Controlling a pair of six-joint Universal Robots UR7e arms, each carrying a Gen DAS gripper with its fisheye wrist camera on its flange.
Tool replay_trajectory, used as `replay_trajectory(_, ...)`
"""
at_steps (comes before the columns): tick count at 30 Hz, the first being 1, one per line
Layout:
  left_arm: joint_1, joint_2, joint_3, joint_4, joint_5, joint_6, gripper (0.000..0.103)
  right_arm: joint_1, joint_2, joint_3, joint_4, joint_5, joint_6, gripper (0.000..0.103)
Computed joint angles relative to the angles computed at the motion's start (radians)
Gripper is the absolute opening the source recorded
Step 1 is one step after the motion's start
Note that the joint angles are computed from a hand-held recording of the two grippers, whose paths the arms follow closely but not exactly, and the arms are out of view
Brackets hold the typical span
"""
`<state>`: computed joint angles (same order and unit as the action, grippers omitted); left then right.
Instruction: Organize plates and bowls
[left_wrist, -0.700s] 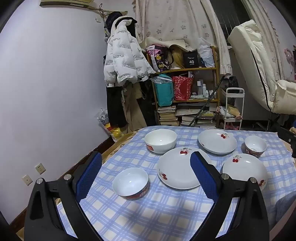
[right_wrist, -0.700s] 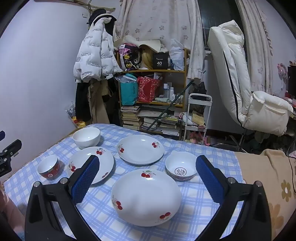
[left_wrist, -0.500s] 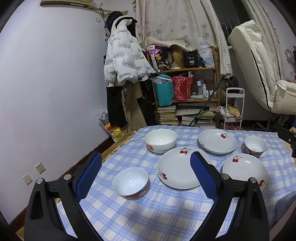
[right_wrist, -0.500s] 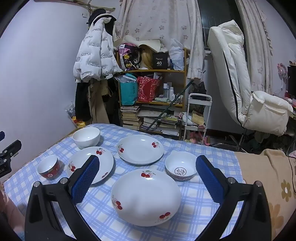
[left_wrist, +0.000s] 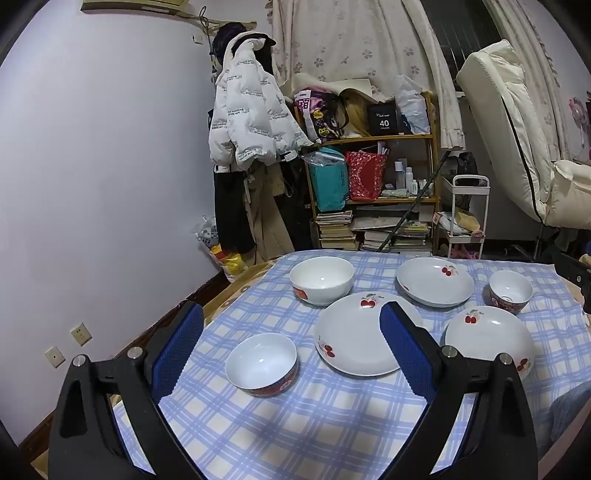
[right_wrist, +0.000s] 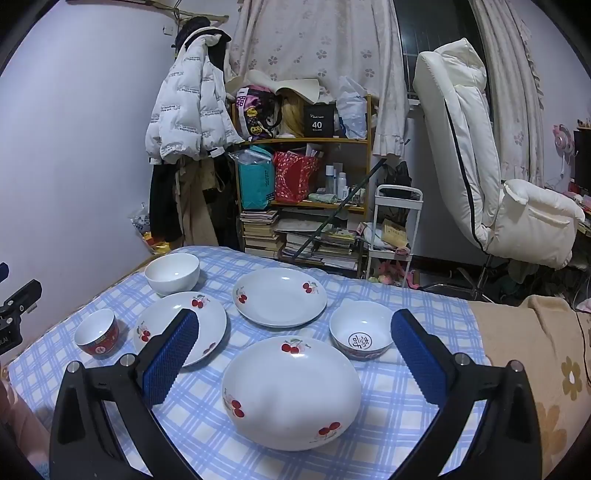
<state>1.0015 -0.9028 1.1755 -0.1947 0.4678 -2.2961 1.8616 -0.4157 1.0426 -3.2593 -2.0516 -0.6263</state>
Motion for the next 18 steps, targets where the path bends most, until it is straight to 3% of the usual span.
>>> replay_trajectory(18, 0.002, 0.004, -0.013, 0.012, 0.001, -0.001, 0.095, -0.001, 0.002, 0.0, 0.0, 0.0, 0.001, 0.103)
